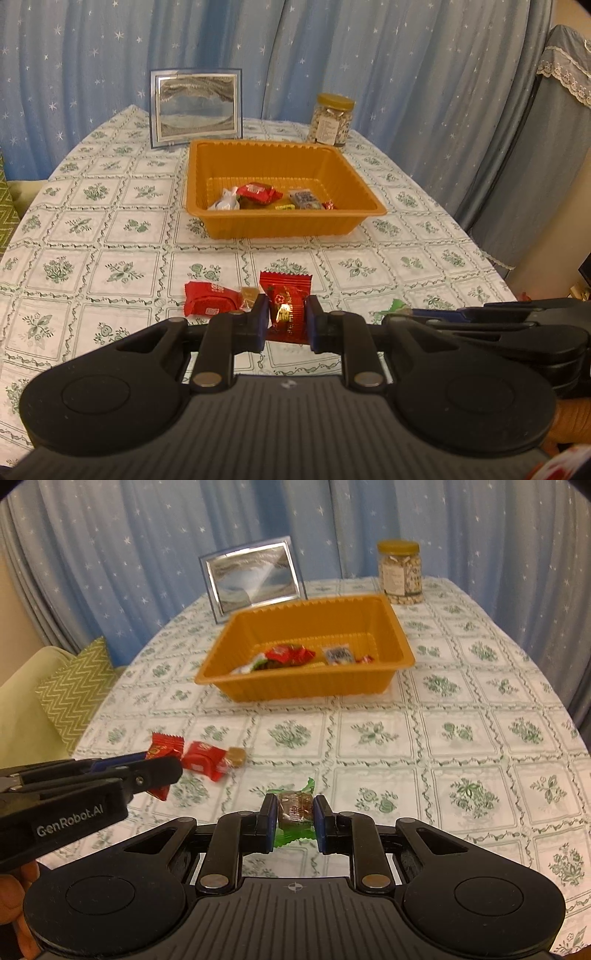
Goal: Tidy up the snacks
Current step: 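Carry the red candy and green-wrapped candy over the orange tray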
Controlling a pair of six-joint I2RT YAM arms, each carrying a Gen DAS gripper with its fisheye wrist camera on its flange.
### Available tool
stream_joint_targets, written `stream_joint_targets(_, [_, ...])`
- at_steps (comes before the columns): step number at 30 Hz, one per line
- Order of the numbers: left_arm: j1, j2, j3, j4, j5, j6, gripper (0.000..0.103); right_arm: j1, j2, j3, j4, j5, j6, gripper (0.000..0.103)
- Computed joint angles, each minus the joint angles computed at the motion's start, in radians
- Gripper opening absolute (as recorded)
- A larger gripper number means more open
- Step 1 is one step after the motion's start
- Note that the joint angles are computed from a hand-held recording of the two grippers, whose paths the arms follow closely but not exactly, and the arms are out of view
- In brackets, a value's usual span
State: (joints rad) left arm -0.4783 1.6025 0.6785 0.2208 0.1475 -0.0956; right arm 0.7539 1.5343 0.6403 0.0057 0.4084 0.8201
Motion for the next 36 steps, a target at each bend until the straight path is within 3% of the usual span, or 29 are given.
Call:
stream_joint_targets(17, [0.0, -0.082, -0.019, -0.036, 0.003, 0.001, 0.019, 0.027, -0.091, 0.013, -0.081, 0.055, 0.01, 0.021])
stream_joint_targets(36, [0.009, 0.021, 0.085, -0.041, 0.01, 0.004, 0.019, -0.064, -0.077, 0.007, -0.026, -0.002, -0.05, 0.021])
